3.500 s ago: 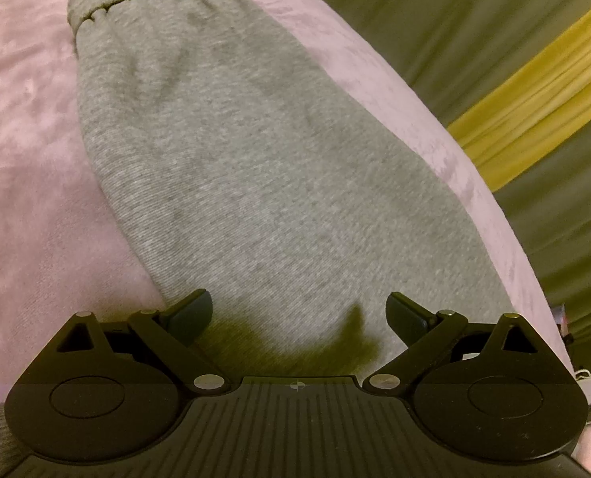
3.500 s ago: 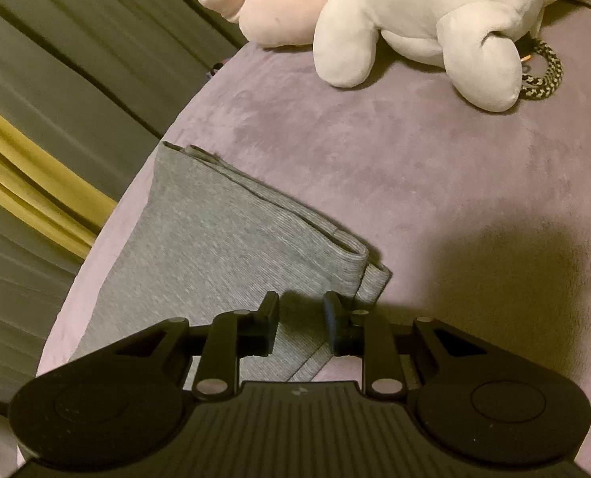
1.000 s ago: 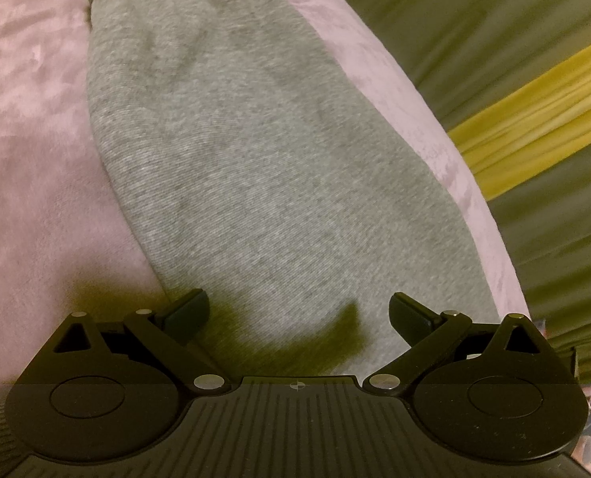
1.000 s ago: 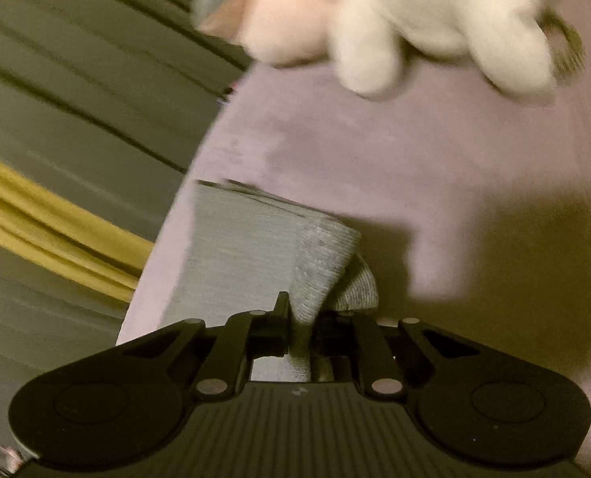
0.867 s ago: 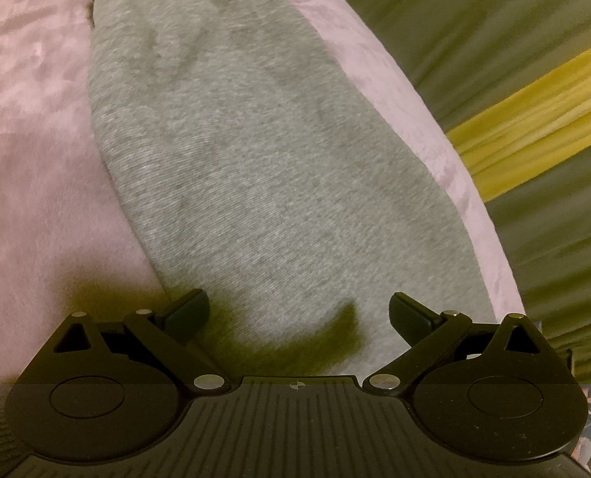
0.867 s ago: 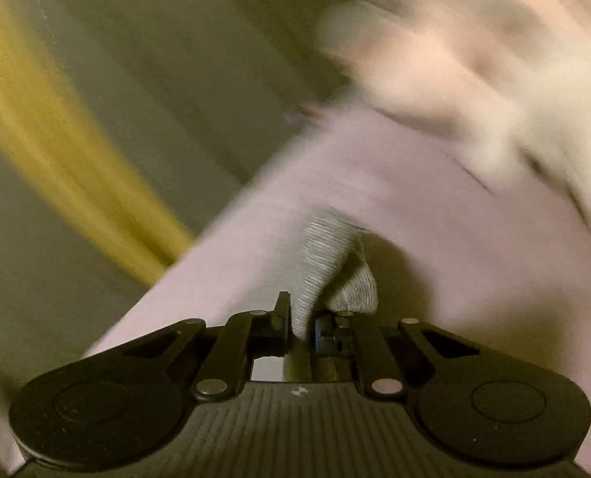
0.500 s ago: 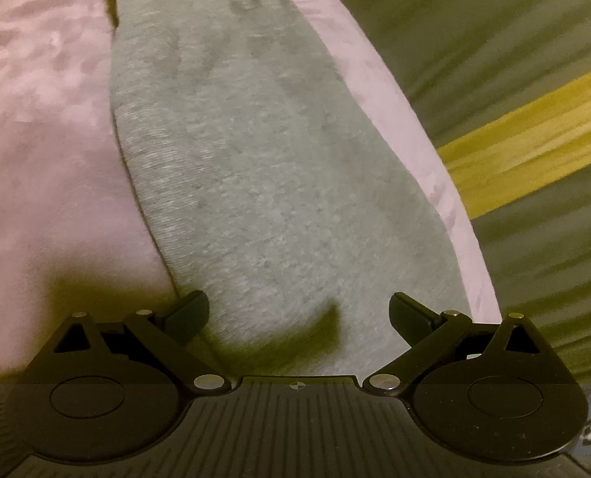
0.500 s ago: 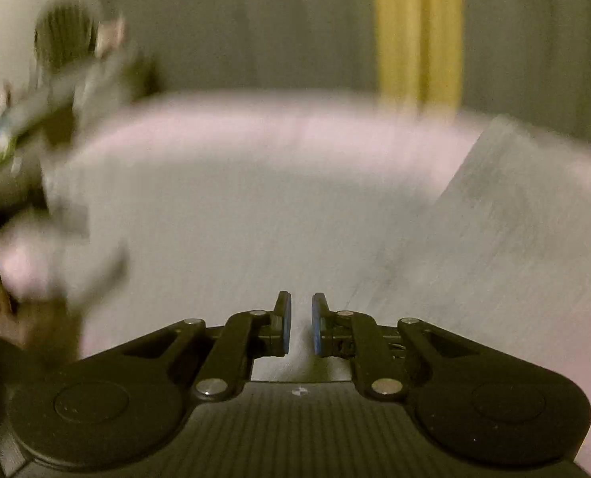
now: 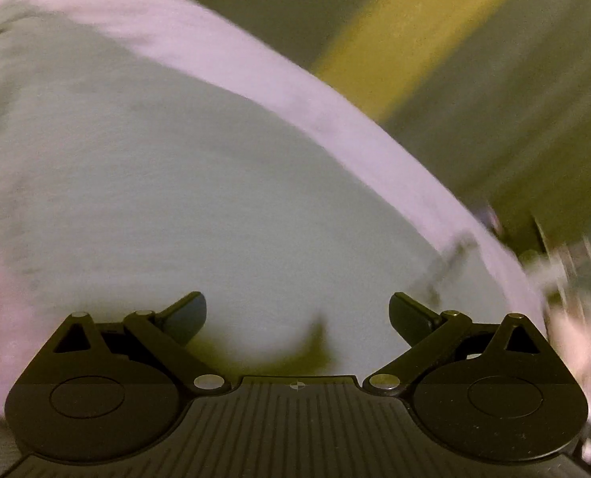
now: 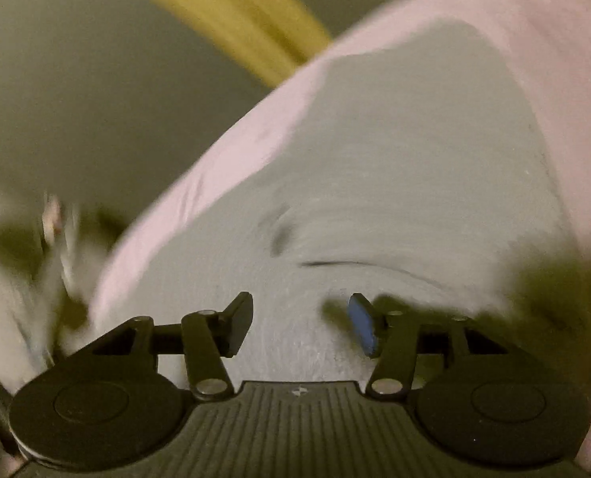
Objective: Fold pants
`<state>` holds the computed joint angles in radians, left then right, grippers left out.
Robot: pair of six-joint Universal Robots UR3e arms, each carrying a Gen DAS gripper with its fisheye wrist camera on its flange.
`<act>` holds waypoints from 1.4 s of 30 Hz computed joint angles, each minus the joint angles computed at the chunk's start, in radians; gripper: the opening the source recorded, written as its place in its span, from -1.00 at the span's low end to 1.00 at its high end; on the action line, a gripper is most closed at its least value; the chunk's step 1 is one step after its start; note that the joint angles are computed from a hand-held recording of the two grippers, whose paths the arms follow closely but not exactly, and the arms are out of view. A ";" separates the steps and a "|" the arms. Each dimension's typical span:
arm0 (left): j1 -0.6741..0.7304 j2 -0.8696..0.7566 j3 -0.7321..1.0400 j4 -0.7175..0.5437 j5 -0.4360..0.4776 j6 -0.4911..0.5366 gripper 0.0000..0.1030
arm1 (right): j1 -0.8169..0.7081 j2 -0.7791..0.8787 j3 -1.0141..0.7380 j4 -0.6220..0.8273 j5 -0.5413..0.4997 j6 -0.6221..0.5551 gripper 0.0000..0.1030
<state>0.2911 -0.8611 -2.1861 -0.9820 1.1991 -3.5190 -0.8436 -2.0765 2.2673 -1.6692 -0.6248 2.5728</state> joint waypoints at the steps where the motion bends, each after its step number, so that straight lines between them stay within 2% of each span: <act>1: -0.068 -0.101 0.048 0.051 0.011 0.008 0.96 | -0.015 -0.009 -0.001 0.011 -0.004 0.003 0.17; 3: -0.179 -0.304 0.179 0.118 0.004 0.064 0.96 | -0.044 -0.020 -0.043 0.079 -0.008 -0.047 0.26; 5: -0.222 -0.470 0.305 0.142 -0.061 0.134 0.96 | -0.097 -0.071 -0.075 0.215 0.020 -0.146 0.40; 7: -0.268 -0.664 0.483 0.128 -0.089 0.168 0.96 | -0.156 -0.097 -0.102 0.301 0.039 -0.225 0.60; 9: -0.302 -0.822 0.642 0.098 -0.095 0.213 0.96 | -0.211 -0.111 -0.128 0.361 0.038 -0.299 0.62; 10: -0.319 -0.895 0.719 0.081 -0.092 0.234 0.96 | -0.226 -0.108 -0.131 0.356 0.037 -0.315 0.64; 11: -0.334 -0.948 0.776 0.064 -0.084 0.246 0.96 | -0.214 -0.113 -0.116 0.293 0.037 -0.274 0.65; 15: -0.385 -1.217 1.122 -0.112 -0.070 0.297 0.94 | -0.288 -0.118 -0.110 0.300 0.018 -0.326 0.66; 18: -0.418 -1.388 1.370 -0.240 -0.059 0.338 0.77 | -0.333 -0.088 -0.119 0.306 0.016 -0.349 0.66; 20: -0.438 -1.454 1.473 -0.279 -0.038 0.354 0.70 | -0.342 -0.068 -0.102 0.232 0.010 -0.322 0.66; 22: -0.438 -1.477 1.516 -0.296 -0.059 0.393 0.30 | -0.327 -0.037 -0.090 0.120 0.001 -0.264 0.66; 23: -0.438 -1.486 1.532 -0.305 -0.064 0.409 -0.01 | -0.319 -0.021 -0.087 0.087 -0.002 -0.243 0.66; 25: -0.438 -1.467 1.493 -0.275 -0.061 0.437 -0.15 | -0.345 -0.002 -0.105 0.124 0.002 -0.270 0.66; 26: -0.435 -1.440 1.434 -0.234 -0.058 0.446 -0.35 | -0.346 0.002 -0.095 0.106 0.004 -0.259 0.66; 27: -0.427 -1.411 1.372 -0.194 -0.069 0.444 -0.46 | -0.354 -0.005 -0.083 0.093 0.002 -0.251 0.66; 29: -0.417 -1.366 1.284 -0.133 -0.087 0.420 -0.49 | -0.334 0.007 -0.048 -0.020 -0.016 -0.179 0.66; 30: -0.425 -1.353 1.252 -0.098 -0.069 0.412 -0.48 | -0.329 0.012 -0.054 -0.022 -0.033 -0.158 0.66; 32: -0.463 -1.363 1.250 -0.055 0.000 0.426 -0.41 | -0.335 0.018 -0.059 0.006 -0.043 -0.154 0.66; 33: -0.482 -1.374 1.261 -0.043 0.034 0.421 -0.32 | -0.332 0.016 -0.061 0.004 -0.055 -0.144 0.66; 34: -0.493 -1.390 1.287 -0.050 0.053 0.411 -0.31 | -0.318 0.023 -0.051 -0.042 -0.063 -0.122 0.66; 36: -0.502 -1.411 1.324 -0.069 0.070 0.389 -0.22 | -0.331 -0.015 -0.038 -0.038 -0.066 -0.133 0.66; 41: -0.512 -1.393 1.285 -0.032 0.091 0.374 -0.29 | -0.302 -0.002 -0.018 -0.136 -0.102 -0.067 0.66; 42: -0.518 -1.388 1.275 -0.020 0.105 0.378 -0.38 | -0.298 0.004 -0.021 -0.140 -0.108 -0.059 0.66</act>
